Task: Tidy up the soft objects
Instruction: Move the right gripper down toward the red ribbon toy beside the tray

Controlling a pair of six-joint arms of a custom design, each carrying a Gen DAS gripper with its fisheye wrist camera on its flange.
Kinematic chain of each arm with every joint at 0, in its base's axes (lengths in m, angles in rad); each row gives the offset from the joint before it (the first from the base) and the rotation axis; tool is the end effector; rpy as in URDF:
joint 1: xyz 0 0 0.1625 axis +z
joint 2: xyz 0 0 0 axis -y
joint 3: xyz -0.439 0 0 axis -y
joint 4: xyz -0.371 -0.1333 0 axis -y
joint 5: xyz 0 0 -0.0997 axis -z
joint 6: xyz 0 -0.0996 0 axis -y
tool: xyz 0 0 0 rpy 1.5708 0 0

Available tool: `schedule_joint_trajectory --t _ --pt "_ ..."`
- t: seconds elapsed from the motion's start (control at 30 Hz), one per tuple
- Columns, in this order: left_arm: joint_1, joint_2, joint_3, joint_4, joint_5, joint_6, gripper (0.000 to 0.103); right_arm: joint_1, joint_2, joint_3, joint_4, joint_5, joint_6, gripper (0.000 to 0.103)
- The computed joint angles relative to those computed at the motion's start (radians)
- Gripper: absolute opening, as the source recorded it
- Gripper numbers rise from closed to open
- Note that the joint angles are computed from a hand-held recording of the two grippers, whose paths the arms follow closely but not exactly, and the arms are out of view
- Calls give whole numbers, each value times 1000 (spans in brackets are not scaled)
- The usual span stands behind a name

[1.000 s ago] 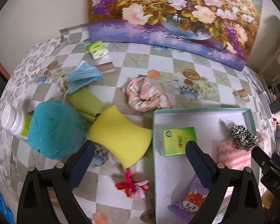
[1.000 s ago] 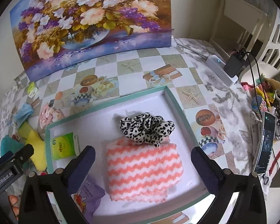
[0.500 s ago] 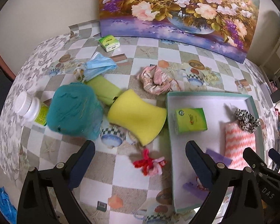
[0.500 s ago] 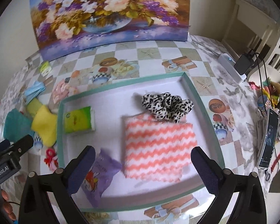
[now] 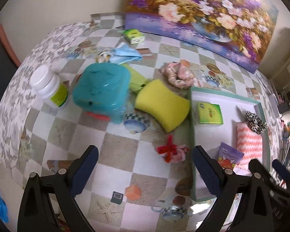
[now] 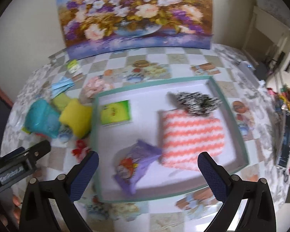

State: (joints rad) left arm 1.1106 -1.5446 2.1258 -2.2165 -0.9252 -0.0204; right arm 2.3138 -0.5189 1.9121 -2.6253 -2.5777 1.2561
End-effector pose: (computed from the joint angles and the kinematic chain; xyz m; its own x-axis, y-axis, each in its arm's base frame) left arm -0.0162 -0.4677 0.3247 -0.7418 0.3017 -0.5990 0.4282 0.9004 -0.0767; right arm 0.3901 -0.3520 -0.0683 -0.6698 0.4846 0.5627 -0.0039 0.7555 -0.6552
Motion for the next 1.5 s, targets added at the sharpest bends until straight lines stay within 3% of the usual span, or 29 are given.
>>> schedule_joint_trajectory --t 0.23,0.87,1.33,1.5 --pt "36 23 -22 33 21 -34 98 -20 73 -74 -51 75 -146 103" --pt "102 74 -77 90 55 -69 98 -32 163 -215 20 91 -253 103" --pt "168 106 -140 132 51 -119 98 -45 225 -294 -12 118 -334 103" --pt "181 110 -152 129 59 -124 98 -51 239 -316 -8 126 -350 96"
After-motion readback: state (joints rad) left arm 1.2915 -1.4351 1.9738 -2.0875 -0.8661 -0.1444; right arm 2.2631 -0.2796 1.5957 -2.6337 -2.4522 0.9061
